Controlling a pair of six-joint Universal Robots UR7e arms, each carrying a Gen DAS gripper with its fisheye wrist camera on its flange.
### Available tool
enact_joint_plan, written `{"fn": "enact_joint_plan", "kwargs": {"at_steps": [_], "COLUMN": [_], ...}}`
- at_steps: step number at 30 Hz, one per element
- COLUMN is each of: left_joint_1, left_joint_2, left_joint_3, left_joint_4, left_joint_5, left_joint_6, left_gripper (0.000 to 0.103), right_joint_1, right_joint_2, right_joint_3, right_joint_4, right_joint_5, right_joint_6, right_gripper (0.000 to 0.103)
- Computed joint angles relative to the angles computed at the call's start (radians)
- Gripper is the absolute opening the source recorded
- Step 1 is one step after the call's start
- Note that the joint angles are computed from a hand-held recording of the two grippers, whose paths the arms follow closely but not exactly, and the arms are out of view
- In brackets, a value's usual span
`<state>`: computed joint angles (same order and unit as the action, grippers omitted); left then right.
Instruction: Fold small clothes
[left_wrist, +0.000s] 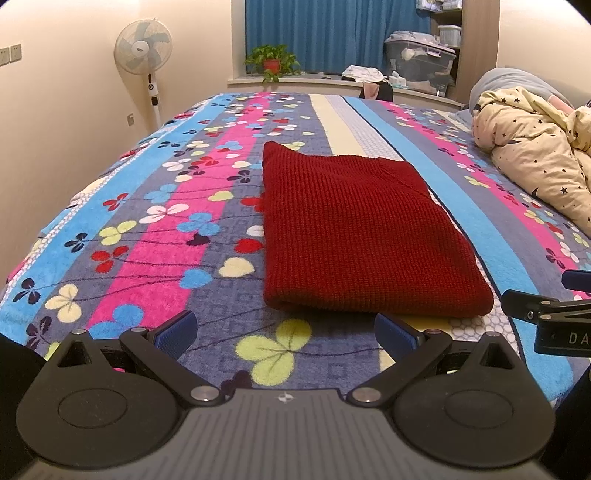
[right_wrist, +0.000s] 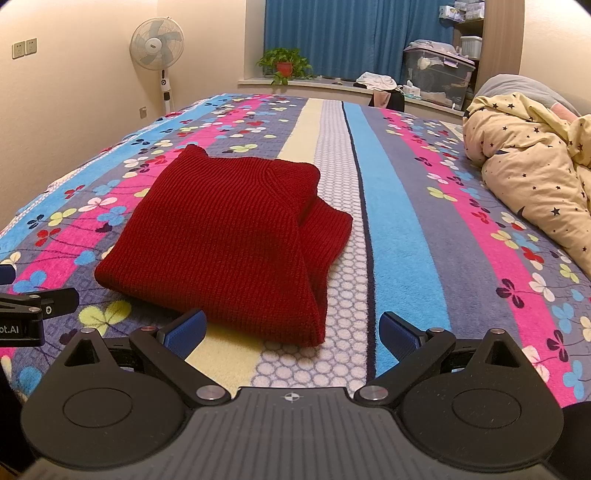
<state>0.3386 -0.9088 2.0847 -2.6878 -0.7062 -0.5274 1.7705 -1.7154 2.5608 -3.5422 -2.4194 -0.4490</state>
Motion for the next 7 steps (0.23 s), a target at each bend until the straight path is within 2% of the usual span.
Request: {"fn": "enact_joint_plan", "kwargs": {"at_steps": [7], "left_joint_1": [0.003], "left_joint_2": [0.001], "left_joint_3": [-0.002], "left_joint_4": [0.003], "left_joint_5": [-0.001], "left_joint_6": [0.002], "left_gripper": [0.102], "right_joint_1": [0.0], "right_joint_2": [-0.001], "right_joint_3": [0.001], "right_joint_4": [0.003], "right_joint_5": [0.001], "right_joint_6": [-0.001], "right_gripper": [0.099]}}
